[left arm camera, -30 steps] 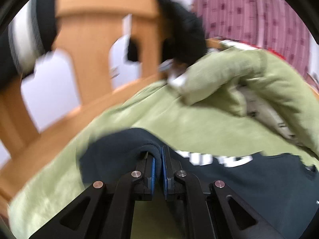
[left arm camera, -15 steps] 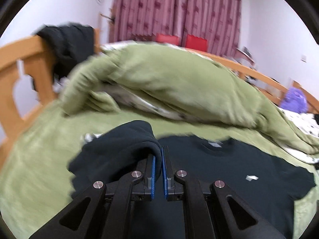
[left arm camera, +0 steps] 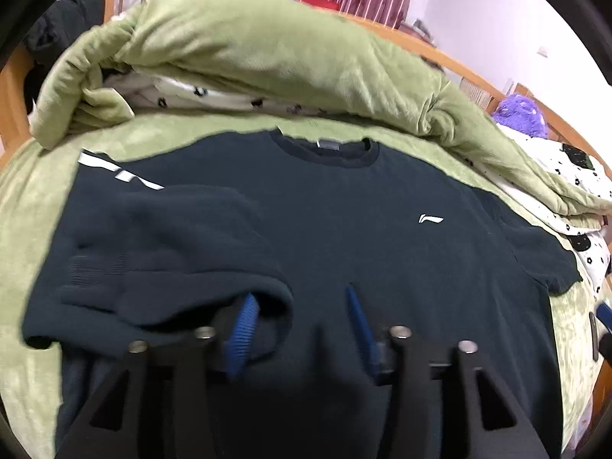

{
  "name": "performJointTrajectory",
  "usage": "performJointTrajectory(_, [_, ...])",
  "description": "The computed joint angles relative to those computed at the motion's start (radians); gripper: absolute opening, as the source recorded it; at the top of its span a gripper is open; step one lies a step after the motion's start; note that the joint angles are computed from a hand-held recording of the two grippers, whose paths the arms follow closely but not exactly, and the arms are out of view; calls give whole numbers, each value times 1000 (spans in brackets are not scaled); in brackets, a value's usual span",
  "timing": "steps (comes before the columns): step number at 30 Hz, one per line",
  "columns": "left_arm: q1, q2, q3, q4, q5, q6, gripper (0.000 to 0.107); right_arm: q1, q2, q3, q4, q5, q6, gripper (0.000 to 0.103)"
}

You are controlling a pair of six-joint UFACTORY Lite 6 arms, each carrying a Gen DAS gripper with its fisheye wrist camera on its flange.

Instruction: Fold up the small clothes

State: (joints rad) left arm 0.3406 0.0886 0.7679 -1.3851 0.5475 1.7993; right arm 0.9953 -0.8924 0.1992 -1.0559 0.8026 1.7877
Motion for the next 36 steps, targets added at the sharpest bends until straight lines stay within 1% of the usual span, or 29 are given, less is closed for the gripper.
performJointTrajectory(2, [95,-47,-38,-22,38,76,79,-60,100,36,-49,-110,32,84])
performJointTrajectory(3, [154,-63,-49,-33,60,117,79,-85,159,63,-85,-165,57,81])
performJointTrajectory(4, [201,-66,-46,-14,79,130,79,-102,229,97,-125,-209,91,79])
performJointTrajectory(5, [252,-60,-39,12,94,140,79,-118,317,146,-173,-252,129,75])
performJointTrajectory(7, [327,-42,-25,26,68,175,79,-112,453,233,-234,-282,190,70])
performJointTrajectory(9, [411,-4,-9,8,48,254,79,-104,597,337,-295,-317,243,63])
performJointTrajectory(12, [519,78,35,-17,31,351,79,-84,801,499,-363,-354,291,60])
performJointTrajectory(15, [581,162,82,-62,23,436,79,-52,985,663,-365,-353,256,59])
performJointTrajectory(18, [588,226,85,-147,-5,564,79,-30,1167,844,-327,-340,170,59])
performJointTrajectory(20, [571,273,91,-206,-35,630,79,-29,1274,962,-274,-340,80,59])
performJointTrajectory(22, [582,313,117,-176,-21,608,79,-26,1369,1069,-238,-331,6,59])
performJointTrajectory(25, [603,342,156,-101,16,520,79,-29,1492,1212,-198,-320,-81,59])
performJointTrajectory(27, [604,356,169,-75,20,491,80,-38,1565,1297,-172,-319,-140,59])
performJointTrajectory(28, [603,366,181,-64,21,477,80,-40,1611,1353,-151,-310,-181,59])
performJointTrajectory(30, [610,374,184,-63,29,479,80,-46,1718,1477,-109,-286,-273,65])
performJointTrajectory(33, [620,383,187,-48,42,466,81,-53,1880,1673,-46,-222,-396,65])
performJointTrajectory(34, [625,385,187,-41,46,462,81,-55,1910,1710,-45,-213,-409,63])
performJointTrajectory(35, [628,391,194,-32,51,452,81,-58,1919,1718,-73,-220,-394,48])
performJointTrajectory(36, [630,396,201,-23,54,443,81,-62,1911,1709,-90,-227,-375,29])
